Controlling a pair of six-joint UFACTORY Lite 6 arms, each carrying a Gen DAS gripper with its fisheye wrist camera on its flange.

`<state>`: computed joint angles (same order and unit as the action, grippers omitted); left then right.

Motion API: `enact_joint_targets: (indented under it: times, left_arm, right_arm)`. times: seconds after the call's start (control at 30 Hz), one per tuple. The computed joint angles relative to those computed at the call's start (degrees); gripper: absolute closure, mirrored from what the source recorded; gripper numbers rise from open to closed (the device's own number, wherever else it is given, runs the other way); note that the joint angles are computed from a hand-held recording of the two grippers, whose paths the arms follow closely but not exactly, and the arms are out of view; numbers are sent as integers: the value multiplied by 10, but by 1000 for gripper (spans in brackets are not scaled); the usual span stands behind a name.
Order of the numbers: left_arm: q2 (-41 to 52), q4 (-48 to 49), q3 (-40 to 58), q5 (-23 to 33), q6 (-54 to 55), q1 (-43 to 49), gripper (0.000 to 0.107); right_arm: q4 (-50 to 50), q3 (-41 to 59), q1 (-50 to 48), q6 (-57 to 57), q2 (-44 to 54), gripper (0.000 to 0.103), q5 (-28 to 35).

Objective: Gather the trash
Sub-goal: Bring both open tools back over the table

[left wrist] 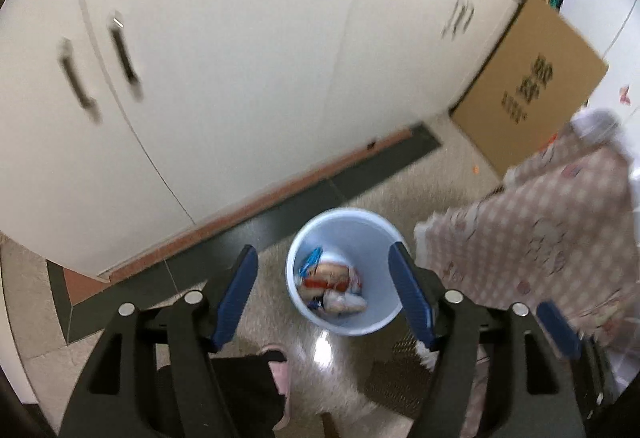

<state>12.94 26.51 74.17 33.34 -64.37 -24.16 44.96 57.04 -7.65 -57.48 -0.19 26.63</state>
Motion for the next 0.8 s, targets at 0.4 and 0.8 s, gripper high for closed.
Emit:
enact_joint_targets:
  times: [0.4, 0.8]
  left_arm:
    - [-104, 188, 103, 199, -152, -206, 35]
    - [1, 219, 282, 303, -155, -359, 32]
  right_arm:
    - [40, -21, -178, -52, -268, 28, 191]
    - [181, 69, -538, -203, -256, 25, 462]
